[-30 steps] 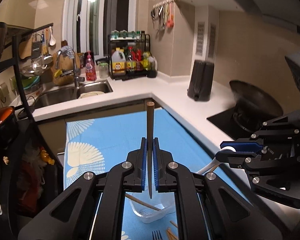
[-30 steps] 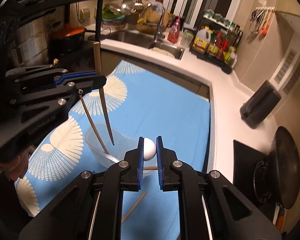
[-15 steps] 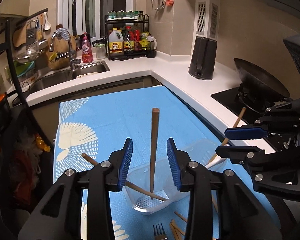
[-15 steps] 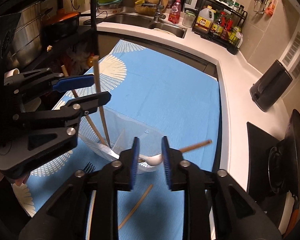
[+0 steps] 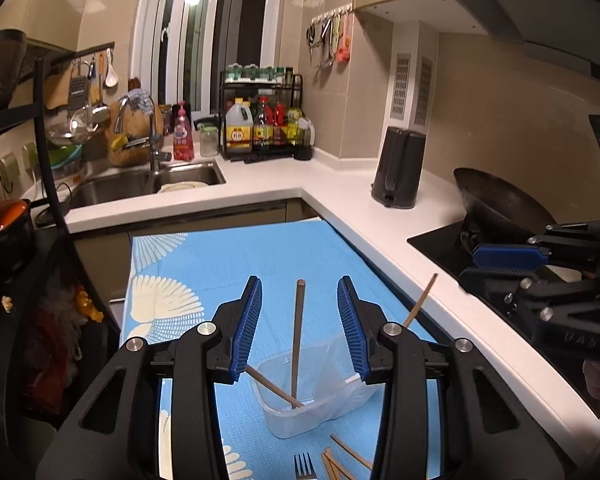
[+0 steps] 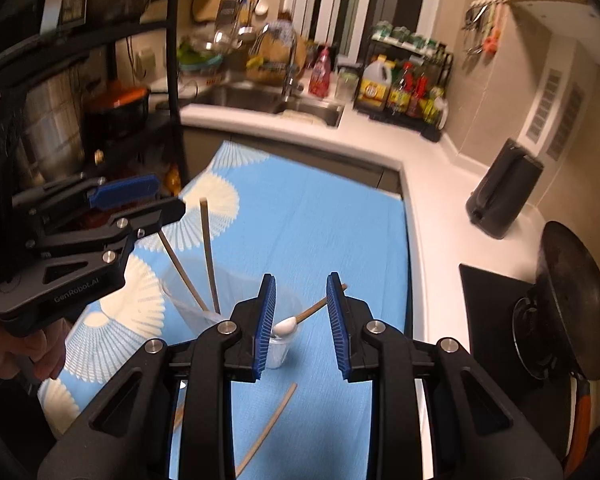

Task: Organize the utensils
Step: 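Open the left tool to drop the chopstick in while the right tool releases the spoon inside, then move both open tools back down to the chopsticks on the tablecloth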

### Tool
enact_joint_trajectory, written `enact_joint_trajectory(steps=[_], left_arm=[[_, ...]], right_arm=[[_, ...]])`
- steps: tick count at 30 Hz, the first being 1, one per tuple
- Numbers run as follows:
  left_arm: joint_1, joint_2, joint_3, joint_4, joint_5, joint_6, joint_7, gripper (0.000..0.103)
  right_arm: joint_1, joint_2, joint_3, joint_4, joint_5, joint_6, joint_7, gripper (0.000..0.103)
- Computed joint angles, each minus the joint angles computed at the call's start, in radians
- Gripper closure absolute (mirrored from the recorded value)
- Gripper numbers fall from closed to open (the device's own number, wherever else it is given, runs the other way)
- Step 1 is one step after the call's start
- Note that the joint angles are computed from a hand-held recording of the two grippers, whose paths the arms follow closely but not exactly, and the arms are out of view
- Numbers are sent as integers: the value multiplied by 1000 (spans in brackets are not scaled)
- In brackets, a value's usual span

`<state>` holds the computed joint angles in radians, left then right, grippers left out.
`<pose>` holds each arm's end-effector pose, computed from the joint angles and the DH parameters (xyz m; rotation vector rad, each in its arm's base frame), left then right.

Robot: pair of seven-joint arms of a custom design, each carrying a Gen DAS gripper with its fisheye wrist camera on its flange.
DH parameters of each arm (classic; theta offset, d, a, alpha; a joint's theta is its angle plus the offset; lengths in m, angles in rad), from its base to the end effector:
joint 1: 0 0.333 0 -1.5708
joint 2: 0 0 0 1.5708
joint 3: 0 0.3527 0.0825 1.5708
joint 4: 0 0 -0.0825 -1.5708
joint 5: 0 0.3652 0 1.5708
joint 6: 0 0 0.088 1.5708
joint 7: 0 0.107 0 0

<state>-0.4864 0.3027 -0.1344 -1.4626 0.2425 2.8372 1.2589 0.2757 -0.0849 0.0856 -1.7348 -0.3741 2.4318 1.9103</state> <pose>0.5670 -0.3985 0.6820 -1.2359 2.0080 -1.2656 0.5241 0.1998 0.7309 -1.9120 1.5481 -0.8389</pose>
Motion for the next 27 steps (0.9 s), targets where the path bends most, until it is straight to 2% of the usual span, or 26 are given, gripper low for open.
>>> enact_joint_trajectory(steps=[5, 8, 10, 11, 13, 16, 19, 21, 24, 27], left_arm=[[4, -112, -6, -152, 21, 77, -33, 63], [25, -189, -30, -268, 17, 136, -51, 65], [43, -233, -50, -342, 15, 170, -67, 77], [52, -257, -59, -384, 18, 187, -80, 78], [75, -300, -83, -463, 20, 223, -99, 88], [126, -355, -128, -576, 105, 266, -199, 91], [211, -391, -199, -670, 202, 305, -316, 94], [294, -409, -270, -722, 266, 323, -412, 94], [494, -433, -450, -787, 419, 350, -601, 96], [575, -448, -542, -866, 413, 385, -668, 96]], right_arm=[[-35, -164, 14, -192, -62, 193, 197, 76], [-75, -266, 34, -327, -92, 309, 325, 76], [-112, -321, 60, -409, -123, 386, 402, 76], [-137, -349, 79, -448, -146, 419, 440, 76], [-187, -396, 123, -521, -189, 472, 510, 76], [-235, -452, 167, -622, -223, 528, 586, 77], [-265, -483, 215, -694, -237, 509, 644, 80], [-234, -475, 208, -738, -215, 497, 665, 85], [-175, -451, 193, -804, -178, 487, 691, 88], [-121, -411, 177, -858, -148, 494, 708, 88]])
